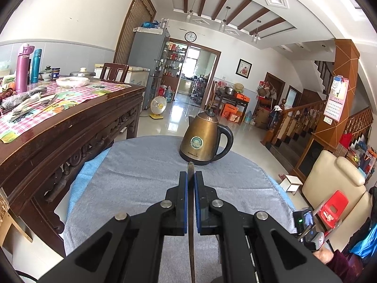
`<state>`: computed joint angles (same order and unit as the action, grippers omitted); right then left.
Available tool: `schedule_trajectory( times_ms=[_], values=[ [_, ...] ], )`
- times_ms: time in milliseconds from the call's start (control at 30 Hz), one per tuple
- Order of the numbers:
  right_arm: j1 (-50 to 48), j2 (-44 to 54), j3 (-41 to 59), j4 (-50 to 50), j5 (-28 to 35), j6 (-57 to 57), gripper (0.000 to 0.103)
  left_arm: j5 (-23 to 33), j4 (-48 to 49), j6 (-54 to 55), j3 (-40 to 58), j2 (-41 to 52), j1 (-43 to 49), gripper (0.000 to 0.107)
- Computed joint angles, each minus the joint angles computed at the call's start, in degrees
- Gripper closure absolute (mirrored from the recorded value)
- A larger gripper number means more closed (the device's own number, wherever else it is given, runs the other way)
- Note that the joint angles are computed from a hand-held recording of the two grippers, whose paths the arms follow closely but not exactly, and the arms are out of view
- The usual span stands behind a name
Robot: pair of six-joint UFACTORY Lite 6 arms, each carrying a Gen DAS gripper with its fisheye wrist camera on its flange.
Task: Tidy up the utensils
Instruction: 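Lower the left tool's chopstick into the holder while the right tool inserts its own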
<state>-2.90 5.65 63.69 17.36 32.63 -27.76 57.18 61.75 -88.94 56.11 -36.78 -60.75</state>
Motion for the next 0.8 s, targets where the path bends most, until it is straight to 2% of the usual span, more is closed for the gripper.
schedule_trajectory(
  times_ms=[200,467,600,800],
  values=[
    [-9.0,-10.4,-4.7,16.3,1.8,-12.0,0.097,4.8,2.7,-0.9,2.2,-0.4,-5.5,0.102],
    [-19.3,-24.4,-6.8,34.4,9.1,-22.6,0.097,17.2,9.0,-4.2,7.2,1.0,-20.0,0.102],
    [-20.3,-32.1,-10.1,42.5,9.3,-24.9,0.097,24.6,13.0,-5.3,10.8,2.7,-28.7,0.102],
    [-22.2,-39.6,-9.2,48.0,11.3,-22.8,0.097,30.9,17.8,-6.2,15.5,5.9,-37.6,0.102]
  ],
)
